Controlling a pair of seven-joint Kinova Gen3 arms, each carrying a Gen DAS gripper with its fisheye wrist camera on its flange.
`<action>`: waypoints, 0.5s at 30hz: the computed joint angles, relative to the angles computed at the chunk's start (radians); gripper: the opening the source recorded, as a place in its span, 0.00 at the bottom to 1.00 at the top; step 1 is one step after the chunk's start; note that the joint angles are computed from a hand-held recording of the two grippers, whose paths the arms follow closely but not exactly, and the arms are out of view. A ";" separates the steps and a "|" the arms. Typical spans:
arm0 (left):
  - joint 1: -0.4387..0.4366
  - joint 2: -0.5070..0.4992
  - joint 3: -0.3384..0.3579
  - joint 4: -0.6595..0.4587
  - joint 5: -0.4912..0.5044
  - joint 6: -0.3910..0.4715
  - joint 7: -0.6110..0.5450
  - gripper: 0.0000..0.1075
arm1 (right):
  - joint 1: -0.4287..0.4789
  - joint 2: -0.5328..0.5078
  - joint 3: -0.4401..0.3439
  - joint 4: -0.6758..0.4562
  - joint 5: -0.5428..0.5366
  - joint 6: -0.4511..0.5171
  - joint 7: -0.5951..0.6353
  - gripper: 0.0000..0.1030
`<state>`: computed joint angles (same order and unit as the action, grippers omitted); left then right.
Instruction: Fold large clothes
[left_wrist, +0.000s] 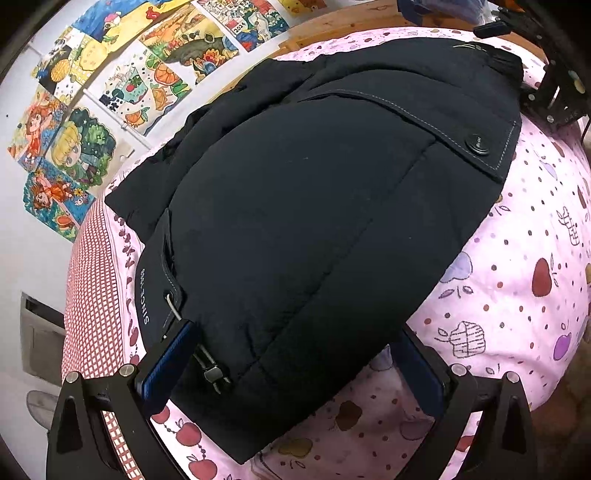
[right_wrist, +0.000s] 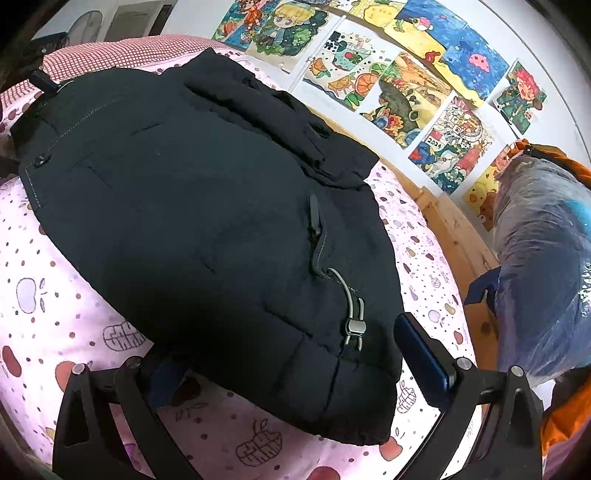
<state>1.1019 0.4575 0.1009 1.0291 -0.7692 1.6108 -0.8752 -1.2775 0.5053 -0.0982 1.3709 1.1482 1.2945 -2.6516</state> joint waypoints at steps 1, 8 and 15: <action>-0.001 -0.001 0.000 0.002 0.000 -0.002 -0.001 0.96 | 0.004 -0.002 -0.002 0.003 -0.001 -0.009 0.004 0.93; -0.009 -0.009 0.002 0.010 0.004 -0.008 -0.001 0.96 | 0.009 -0.005 -0.003 0.005 0.000 -0.032 0.022 0.74; -0.008 -0.014 0.000 0.010 -0.010 -0.006 0.002 0.96 | 0.027 -0.020 -0.012 0.001 -0.027 -0.080 0.053 0.42</action>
<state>1.0937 0.4436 0.1008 1.0389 -0.7790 1.6045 -0.8733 -1.2505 0.4853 -0.1106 1.3717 1.1211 1.2144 -2.5983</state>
